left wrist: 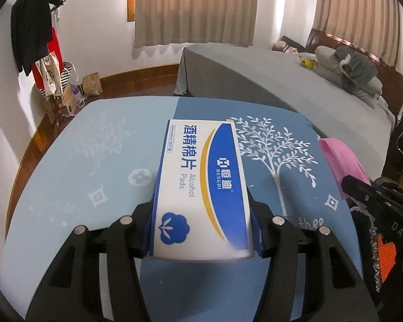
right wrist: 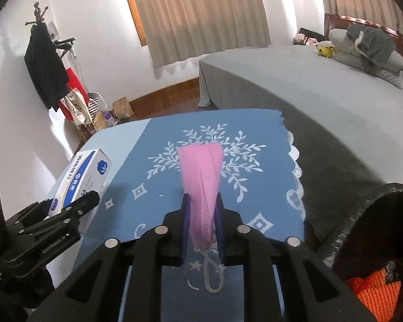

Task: Collect trash
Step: 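Lift the box and pink mask and carry both over the bin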

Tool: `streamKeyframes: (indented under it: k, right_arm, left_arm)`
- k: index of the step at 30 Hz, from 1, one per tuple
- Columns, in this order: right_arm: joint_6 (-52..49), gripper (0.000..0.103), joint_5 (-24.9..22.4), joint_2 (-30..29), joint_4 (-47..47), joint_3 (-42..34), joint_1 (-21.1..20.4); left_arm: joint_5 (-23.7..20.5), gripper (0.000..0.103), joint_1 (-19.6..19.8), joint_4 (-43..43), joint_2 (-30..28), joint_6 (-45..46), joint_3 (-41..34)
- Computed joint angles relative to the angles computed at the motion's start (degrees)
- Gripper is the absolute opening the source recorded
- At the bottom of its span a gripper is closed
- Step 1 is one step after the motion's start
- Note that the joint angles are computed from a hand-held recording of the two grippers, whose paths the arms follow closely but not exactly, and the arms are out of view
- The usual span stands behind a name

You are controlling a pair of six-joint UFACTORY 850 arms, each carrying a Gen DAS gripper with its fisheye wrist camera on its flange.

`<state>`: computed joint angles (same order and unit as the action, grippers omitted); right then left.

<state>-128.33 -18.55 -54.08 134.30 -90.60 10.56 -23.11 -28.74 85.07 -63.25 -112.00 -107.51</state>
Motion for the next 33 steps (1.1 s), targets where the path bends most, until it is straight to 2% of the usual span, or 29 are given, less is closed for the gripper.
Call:
streamKeyframes:
  k: [14,33]
  right_arm:
    - [-8.7,0.017,-5.0,7.5,8.2,9.9,-1.6]
    - [-19.7,0.017,-11.3,18.8,18.4,24.8,-6.3]
  left_arm:
    - [-0.6,0.054,-2.6,5.1,4.7,-3.8,4.5]
    - [1.0,0.054,-8.5,9.2,5.8,-4.4,3.2]
